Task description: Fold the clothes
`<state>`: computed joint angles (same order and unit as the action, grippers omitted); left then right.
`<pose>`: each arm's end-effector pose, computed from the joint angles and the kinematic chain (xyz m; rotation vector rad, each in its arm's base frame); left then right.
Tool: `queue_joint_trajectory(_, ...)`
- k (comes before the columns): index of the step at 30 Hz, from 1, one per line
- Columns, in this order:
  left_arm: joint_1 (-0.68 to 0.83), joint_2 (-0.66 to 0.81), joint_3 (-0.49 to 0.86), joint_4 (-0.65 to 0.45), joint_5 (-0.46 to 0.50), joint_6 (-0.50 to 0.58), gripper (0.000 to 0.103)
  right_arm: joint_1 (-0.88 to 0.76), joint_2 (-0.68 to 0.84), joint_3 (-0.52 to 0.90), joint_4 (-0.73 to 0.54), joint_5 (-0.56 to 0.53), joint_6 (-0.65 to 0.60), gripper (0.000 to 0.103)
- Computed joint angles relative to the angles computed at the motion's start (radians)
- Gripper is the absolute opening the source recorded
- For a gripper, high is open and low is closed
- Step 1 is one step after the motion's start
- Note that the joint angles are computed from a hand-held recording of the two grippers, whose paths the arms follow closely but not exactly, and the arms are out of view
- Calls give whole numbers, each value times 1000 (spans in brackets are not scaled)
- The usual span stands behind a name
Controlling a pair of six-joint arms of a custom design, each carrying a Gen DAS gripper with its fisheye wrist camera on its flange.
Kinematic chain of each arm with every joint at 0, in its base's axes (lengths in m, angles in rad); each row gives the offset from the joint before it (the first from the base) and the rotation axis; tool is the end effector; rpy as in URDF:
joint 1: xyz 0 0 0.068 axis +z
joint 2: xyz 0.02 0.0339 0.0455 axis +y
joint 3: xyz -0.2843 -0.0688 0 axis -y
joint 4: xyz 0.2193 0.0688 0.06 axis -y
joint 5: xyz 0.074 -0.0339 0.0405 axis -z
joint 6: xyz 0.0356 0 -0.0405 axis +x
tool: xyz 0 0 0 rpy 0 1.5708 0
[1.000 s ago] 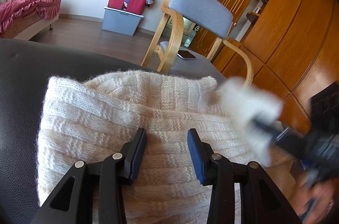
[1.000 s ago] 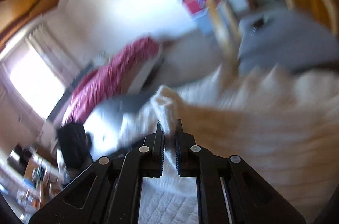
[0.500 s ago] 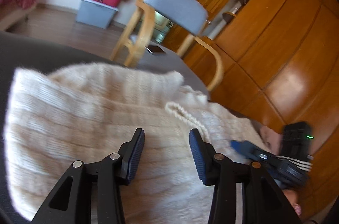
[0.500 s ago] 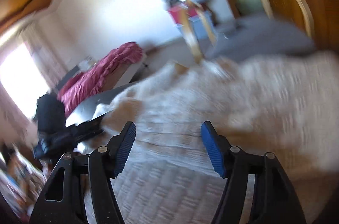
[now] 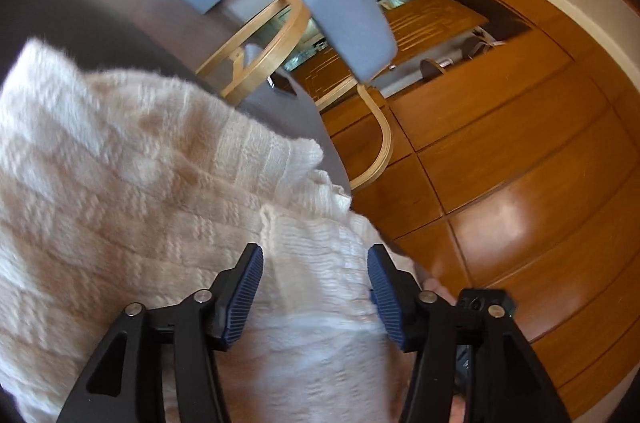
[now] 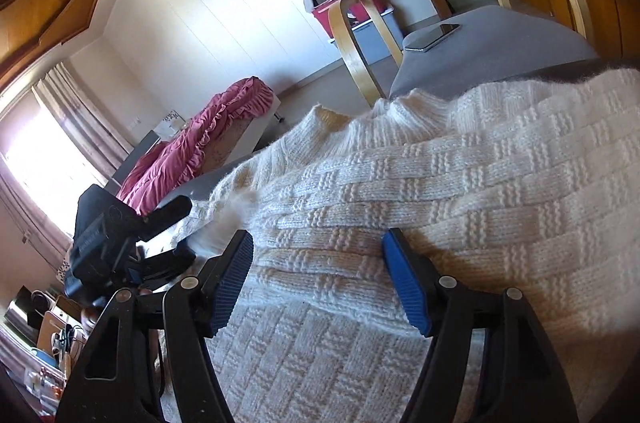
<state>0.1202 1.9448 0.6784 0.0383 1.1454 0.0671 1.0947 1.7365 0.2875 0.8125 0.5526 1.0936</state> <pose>0.2785 0.0010 0.1034 0.1975 2.3302 -1.4544 0.1252 0.2021 0.1215 0.3074 2.1580 0.6863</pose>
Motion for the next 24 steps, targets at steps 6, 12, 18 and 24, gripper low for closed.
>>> queue_joint_trajectory(6,-106,-108,-59,52,-201,-63,58,6,-12,-21,9,4,5,71)
queue_joint_trajectory(12,-143,-67,-167,244,-152,9,7,8,-31,-18,-7,14,7,71)
queue_joint_trajectory(18,-14,5,-178,362,89,-35,6,66,-272,-86,-124,157,31,77)
queue_joint_trajectory(24,54,90,-155,465,179,-169,6,263,-561,-96,-532,391,143,79)
